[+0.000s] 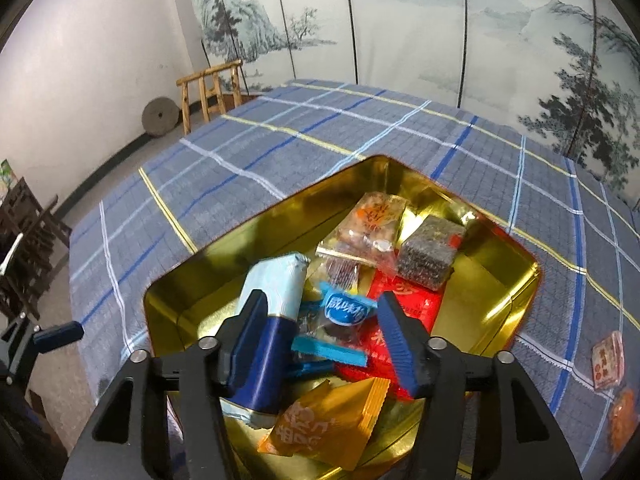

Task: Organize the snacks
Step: 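Carry the blue candy into the tin and open the right tool, then move both tools away from the tin toward the remaining snacks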

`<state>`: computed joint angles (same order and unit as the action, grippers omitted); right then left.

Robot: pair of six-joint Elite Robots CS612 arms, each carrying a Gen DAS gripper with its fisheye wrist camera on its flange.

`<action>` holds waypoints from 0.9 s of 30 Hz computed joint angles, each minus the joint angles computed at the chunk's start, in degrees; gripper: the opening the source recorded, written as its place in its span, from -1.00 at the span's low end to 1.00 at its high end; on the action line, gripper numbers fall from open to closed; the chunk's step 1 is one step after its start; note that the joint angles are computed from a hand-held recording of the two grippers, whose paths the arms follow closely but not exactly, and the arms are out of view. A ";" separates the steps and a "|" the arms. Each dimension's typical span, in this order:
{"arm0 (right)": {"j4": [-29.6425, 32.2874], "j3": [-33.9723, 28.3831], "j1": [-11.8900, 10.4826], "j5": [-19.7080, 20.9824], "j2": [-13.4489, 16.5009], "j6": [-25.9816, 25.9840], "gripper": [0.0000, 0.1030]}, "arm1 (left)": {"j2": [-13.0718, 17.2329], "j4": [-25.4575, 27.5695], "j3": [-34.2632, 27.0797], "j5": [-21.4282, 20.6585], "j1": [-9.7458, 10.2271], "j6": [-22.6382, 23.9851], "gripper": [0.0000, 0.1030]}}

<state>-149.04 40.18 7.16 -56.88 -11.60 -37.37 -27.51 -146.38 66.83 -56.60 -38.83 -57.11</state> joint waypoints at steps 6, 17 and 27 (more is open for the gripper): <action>-3.05 3.54 -1.10 4.05 -1.74 1.70 0.24 | -0.58 0.93 0.28 1.32 -0.55 -0.19 0.97; -12.24 14.21 -5.84 5.62 -5.88 5.49 0.40 | -1.25 3.04 -0.51 4.72 -2.16 0.96 0.97; -16.60 15.54 -11.66 -1.48 -5.18 14.71 0.50 | 0.13 5.65 -4.82 6.52 -3.48 4.65 0.97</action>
<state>-165.63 55.72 -4.50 -58.36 -16.78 -22.66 -27.38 -140.73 62.01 -50.08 -42.31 -52.45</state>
